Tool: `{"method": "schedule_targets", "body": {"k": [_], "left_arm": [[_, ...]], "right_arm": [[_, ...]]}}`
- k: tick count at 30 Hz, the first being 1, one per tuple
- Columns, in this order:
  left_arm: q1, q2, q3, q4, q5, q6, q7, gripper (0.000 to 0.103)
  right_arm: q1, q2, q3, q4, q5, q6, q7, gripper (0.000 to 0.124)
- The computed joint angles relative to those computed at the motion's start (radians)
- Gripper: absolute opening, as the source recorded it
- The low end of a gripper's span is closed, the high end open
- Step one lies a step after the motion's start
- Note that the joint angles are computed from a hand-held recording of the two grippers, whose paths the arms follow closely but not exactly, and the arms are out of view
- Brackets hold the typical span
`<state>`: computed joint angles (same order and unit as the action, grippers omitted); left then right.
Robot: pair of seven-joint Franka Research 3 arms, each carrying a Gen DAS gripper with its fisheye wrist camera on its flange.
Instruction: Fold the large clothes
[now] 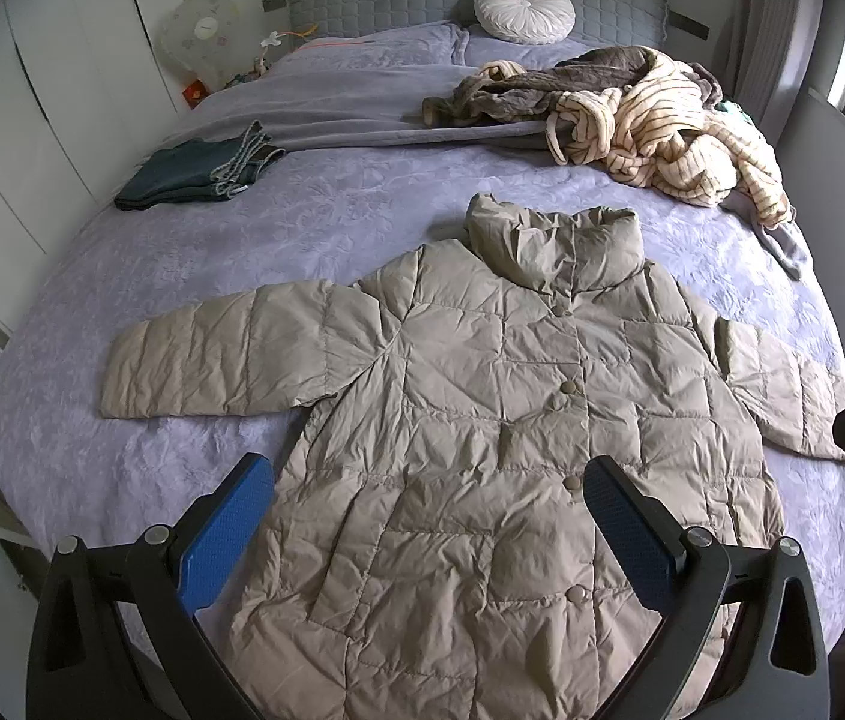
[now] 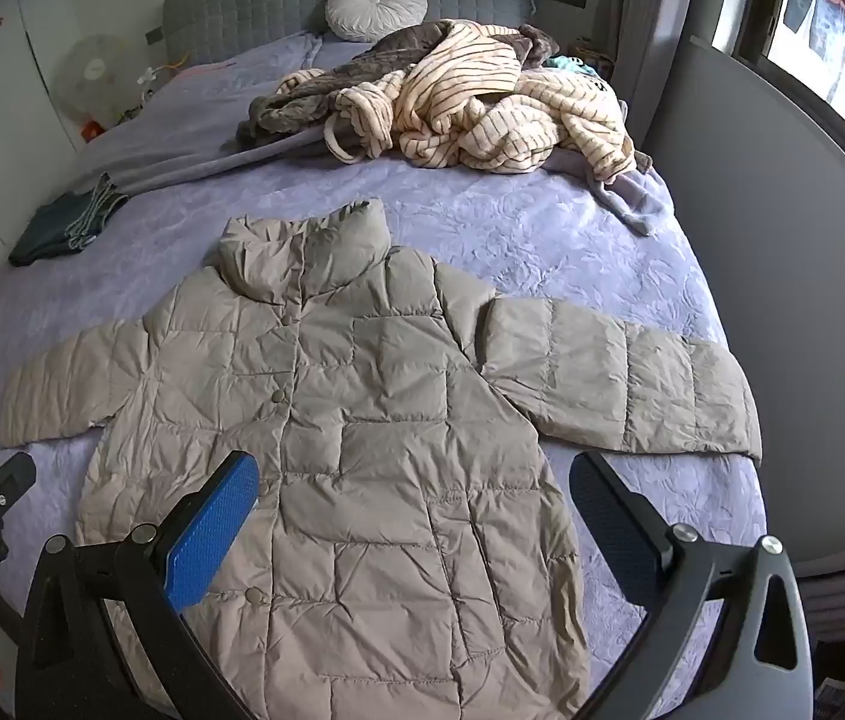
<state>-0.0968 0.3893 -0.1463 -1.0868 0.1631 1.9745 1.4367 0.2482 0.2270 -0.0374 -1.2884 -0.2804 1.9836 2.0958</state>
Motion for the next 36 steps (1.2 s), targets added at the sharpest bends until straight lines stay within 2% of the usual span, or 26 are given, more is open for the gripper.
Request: {"method": "schedule_targets", "body": {"k": [36], "left_arm": [[0.000,0.000,0.000,-0.001,0.000,0.001,0.001,0.103]], "right_arm": [[0.000,0.002,0.000,0.002,0.010,-0.003,-0.001,0.103]]}}
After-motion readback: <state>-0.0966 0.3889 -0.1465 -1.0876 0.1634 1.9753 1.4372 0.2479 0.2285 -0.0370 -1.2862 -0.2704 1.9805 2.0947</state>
